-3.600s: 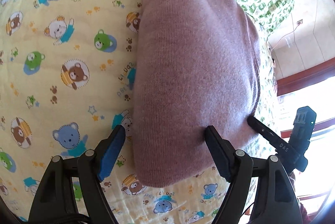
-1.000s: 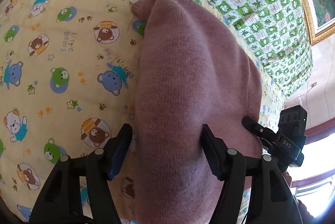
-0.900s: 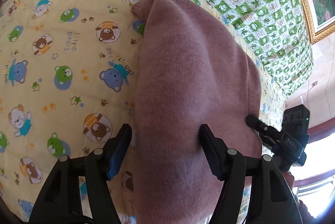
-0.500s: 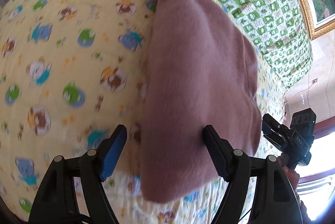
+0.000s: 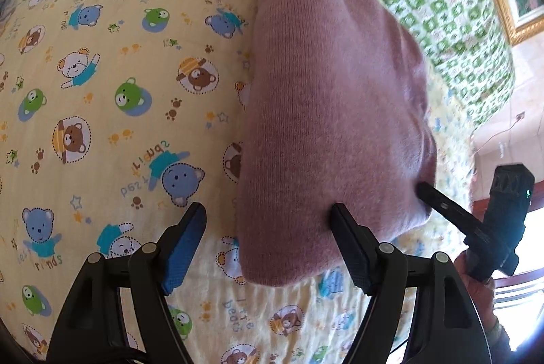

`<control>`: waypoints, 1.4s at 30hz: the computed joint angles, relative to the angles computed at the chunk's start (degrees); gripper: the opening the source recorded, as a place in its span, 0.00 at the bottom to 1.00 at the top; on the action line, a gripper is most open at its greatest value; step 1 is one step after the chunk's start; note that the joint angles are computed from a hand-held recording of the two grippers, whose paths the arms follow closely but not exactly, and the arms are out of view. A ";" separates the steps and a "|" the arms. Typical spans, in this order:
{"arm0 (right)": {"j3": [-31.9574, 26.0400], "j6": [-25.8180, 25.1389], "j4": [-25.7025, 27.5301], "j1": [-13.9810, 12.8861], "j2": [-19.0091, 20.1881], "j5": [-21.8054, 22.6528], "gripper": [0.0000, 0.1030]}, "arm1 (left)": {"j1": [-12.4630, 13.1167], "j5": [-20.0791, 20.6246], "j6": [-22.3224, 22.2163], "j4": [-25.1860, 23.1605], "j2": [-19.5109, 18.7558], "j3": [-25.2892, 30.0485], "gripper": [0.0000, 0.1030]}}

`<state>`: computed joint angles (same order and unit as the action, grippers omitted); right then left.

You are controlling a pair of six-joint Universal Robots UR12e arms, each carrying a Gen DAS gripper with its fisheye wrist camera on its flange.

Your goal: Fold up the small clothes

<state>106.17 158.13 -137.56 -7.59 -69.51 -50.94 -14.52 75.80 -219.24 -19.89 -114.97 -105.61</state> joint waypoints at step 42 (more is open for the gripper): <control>-14.69 7.28 -3.03 3.27 9.65 9.96 0.20 | 9.21 -8.73 -4.25 -4.51 -12.07 21.78 0.13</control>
